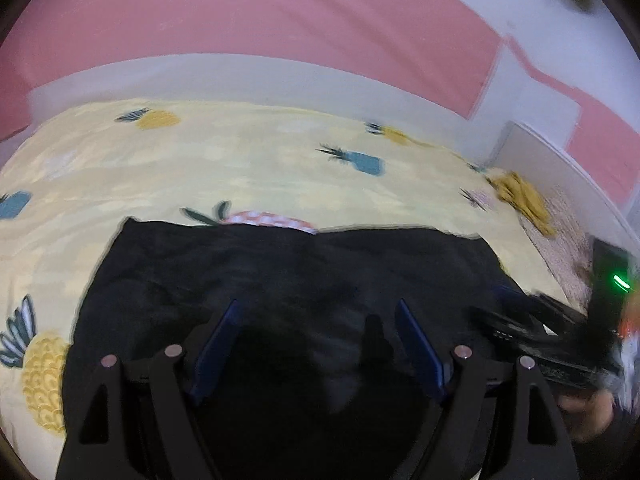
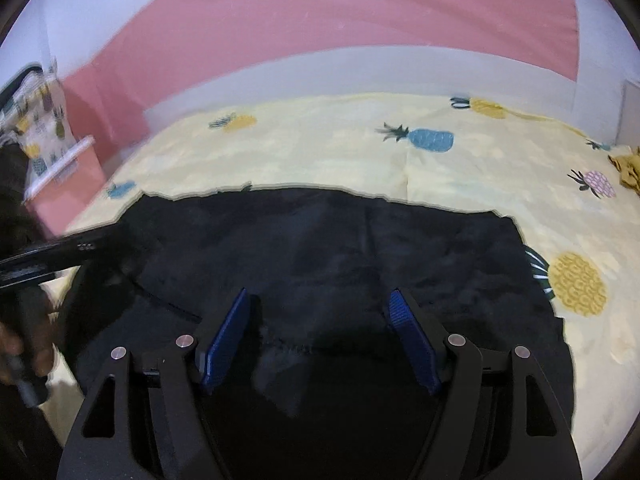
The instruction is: Fold large clothes
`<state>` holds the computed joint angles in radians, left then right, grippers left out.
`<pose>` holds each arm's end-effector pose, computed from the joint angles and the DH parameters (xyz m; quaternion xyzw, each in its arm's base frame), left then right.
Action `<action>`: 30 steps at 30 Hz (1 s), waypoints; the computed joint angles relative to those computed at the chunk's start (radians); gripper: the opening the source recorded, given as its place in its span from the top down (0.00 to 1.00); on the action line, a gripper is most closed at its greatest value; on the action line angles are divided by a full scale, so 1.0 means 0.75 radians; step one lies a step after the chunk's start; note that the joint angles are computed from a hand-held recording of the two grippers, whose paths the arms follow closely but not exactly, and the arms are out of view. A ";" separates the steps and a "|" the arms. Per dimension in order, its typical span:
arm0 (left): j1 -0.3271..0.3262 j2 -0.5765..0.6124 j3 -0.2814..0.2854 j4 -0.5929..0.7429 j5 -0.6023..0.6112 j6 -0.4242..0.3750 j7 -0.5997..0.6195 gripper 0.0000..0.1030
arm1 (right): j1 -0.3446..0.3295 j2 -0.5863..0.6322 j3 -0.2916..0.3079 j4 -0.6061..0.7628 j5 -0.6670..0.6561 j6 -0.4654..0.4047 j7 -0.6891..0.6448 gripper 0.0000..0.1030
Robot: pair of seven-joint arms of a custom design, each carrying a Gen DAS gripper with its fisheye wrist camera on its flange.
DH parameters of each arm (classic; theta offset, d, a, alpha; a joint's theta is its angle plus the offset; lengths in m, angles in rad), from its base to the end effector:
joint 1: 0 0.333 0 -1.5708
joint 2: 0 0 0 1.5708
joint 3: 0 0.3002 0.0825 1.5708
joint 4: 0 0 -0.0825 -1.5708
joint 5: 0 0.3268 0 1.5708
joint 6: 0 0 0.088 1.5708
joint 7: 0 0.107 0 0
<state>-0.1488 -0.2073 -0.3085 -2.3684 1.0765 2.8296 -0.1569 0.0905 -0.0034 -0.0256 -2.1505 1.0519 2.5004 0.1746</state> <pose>0.3890 -0.2480 0.4713 -0.7323 0.5323 -0.3521 0.2375 0.5175 0.0280 0.4519 -0.8313 0.3895 -0.1071 0.3819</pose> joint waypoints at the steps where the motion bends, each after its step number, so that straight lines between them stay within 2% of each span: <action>1: -0.015 0.034 -0.002 0.023 -0.023 -0.012 0.064 0.22 | 0.009 0.035 0.009 0.018 -0.017 0.028 0.020 0.30; 4: -0.048 0.144 0.013 0.101 -0.124 -0.128 0.202 0.22 | 0.019 0.127 0.026 0.088 -0.095 0.085 0.134 0.30; 10: -0.061 0.280 0.085 0.201 -0.054 -0.193 0.130 0.21 | -0.006 0.278 0.054 0.227 -0.249 0.113 0.297 0.30; 14: -0.111 0.378 0.111 0.295 -0.013 -0.306 0.138 0.21 | -0.029 0.338 0.084 0.267 -0.264 0.141 0.345 0.30; 22: -0.149 0.414 0.154 0.308 0.036 -0.316 0.067 0.19 | -0.058 0.380 0.123 0.295 -0.283 0.151 0.370 0.30; 25: -0.149 0.409 0.153 0.316 -0.028 -0.325 0.127 0.20 | -0.052 0.381 0.123 0.290 -0.299 0.173 0.389 0.30; 28: -0.126 0.351 0.152 0.296 -0.194 -0.286 0.265 0.20 | -0.050 0.386 0.117 0.311 -0.344 0.151 0.428 0.30; 30: -0.108 0.277 0.159 0.250 -0.144 -0.255 0.233 0.20 | -0.053 0.394 0.119 0.323 -0.351 0.148 0.439 0.30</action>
